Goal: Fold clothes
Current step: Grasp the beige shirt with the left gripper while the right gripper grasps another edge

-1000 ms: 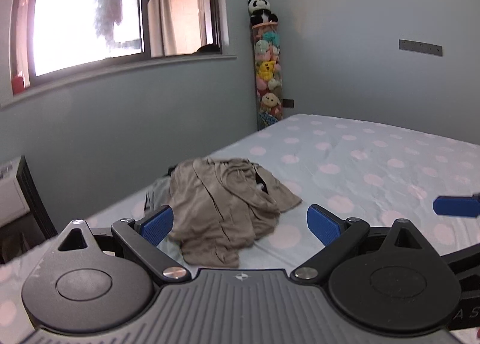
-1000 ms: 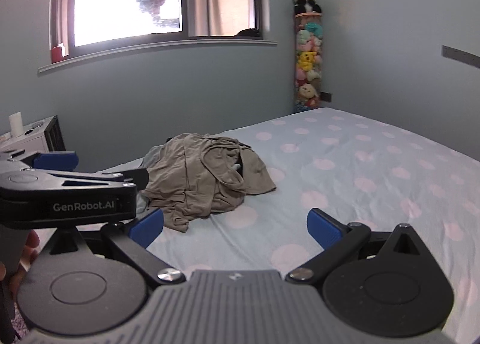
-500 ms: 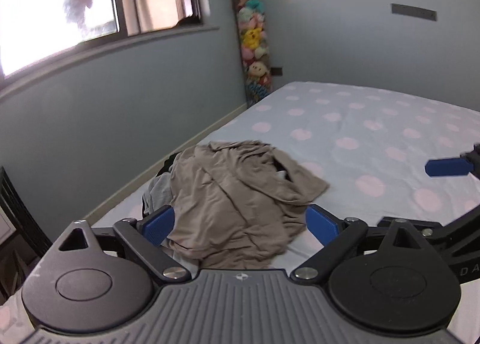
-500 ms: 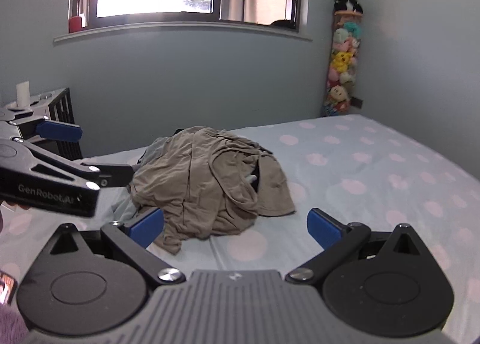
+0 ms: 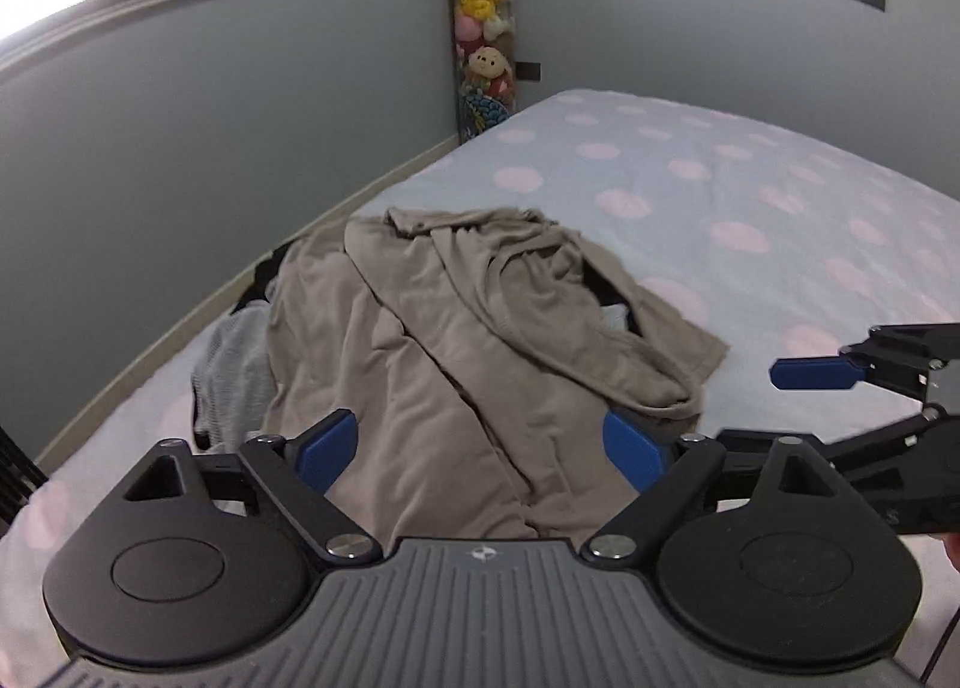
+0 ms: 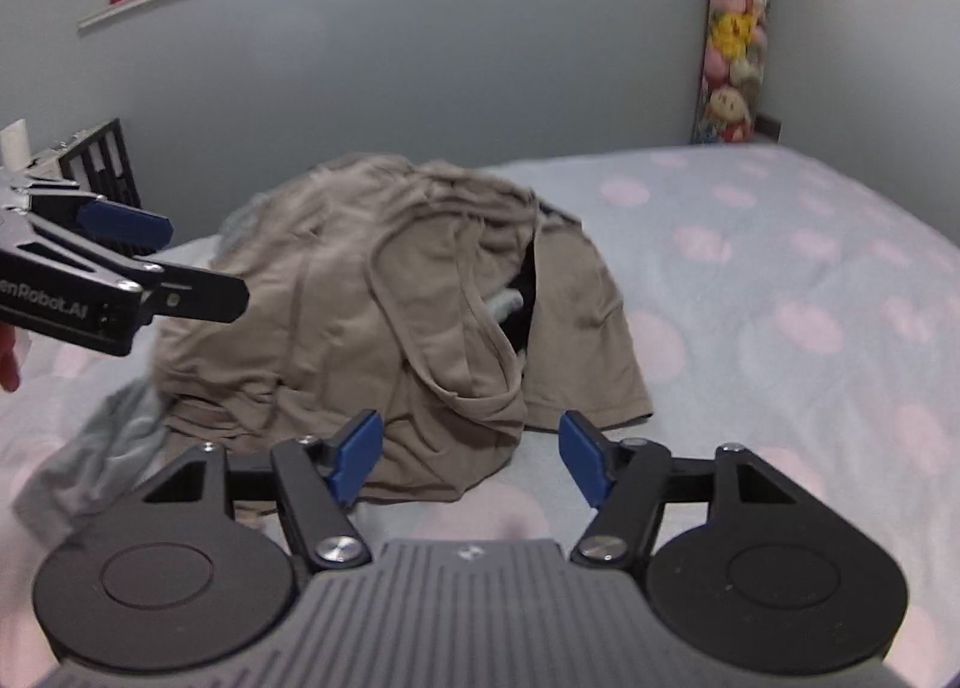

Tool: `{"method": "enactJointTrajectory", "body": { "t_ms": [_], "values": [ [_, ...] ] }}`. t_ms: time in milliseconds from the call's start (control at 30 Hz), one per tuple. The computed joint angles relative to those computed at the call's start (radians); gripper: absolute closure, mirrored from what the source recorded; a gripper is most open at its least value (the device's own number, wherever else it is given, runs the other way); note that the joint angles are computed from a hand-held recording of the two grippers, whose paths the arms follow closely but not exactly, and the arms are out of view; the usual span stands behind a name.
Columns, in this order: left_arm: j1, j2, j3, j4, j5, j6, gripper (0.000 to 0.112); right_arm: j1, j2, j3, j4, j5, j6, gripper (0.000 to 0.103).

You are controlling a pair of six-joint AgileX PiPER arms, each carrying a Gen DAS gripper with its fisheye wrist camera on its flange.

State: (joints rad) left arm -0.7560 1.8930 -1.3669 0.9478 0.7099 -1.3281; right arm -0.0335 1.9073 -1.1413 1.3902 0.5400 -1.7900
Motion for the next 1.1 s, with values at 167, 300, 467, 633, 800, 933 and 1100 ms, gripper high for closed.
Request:
{"method": "enactJointTrajectory", "body": {
  "t_ms": [167, 300, 467, 633, 800, 933, 1100],
  "values": [
    [0.039, 0.058, -0.029, -0.034, -0.040, 0.032, 0.051, 0.043, 0.131, -0.129, -0.040, -0.022, 0.073, 0.052],
    [0.046, 0.078, -0.066, -0.080, -0.019, 0.064, 0.089, 0.054, 0.149, -0.153, -0.024, -0.015, 0.060, 0.091],
    [0.014, 0.069, -0.134, -0.150, 0.056, 0.136, 0.110, 0.020, 0.056, -0.084, 0.051, -0.007, 0.003, 0.097],
    [-0.076, 0.024, -0.194, -0.184, 0.129, 0.137, 0.110, -0.089, -0.128, 0.040, 0.110, 0.053, -0.059, 0.099],
    [-0.225, 0.007, -0.282, -0.197, 0.204, 0.119, 0.110, -0.257, -0.347, 0.220, 0.144, 0.171, -0.125, 0.099],
    [-0.337, 0.002, -0.339, -0.231, 0.229, 0.097, 0.108, -0.497, -0.491, 0.324, 0.083, 0.340, -0.094, 0.099],
    [-0.482, 0.106, -0.547, -0.244, 0.354, 0.102, 0.097, -0.942, -0.558, 0.334, -0.076, 0.648, -0.034, 0.099]
  ]
}}
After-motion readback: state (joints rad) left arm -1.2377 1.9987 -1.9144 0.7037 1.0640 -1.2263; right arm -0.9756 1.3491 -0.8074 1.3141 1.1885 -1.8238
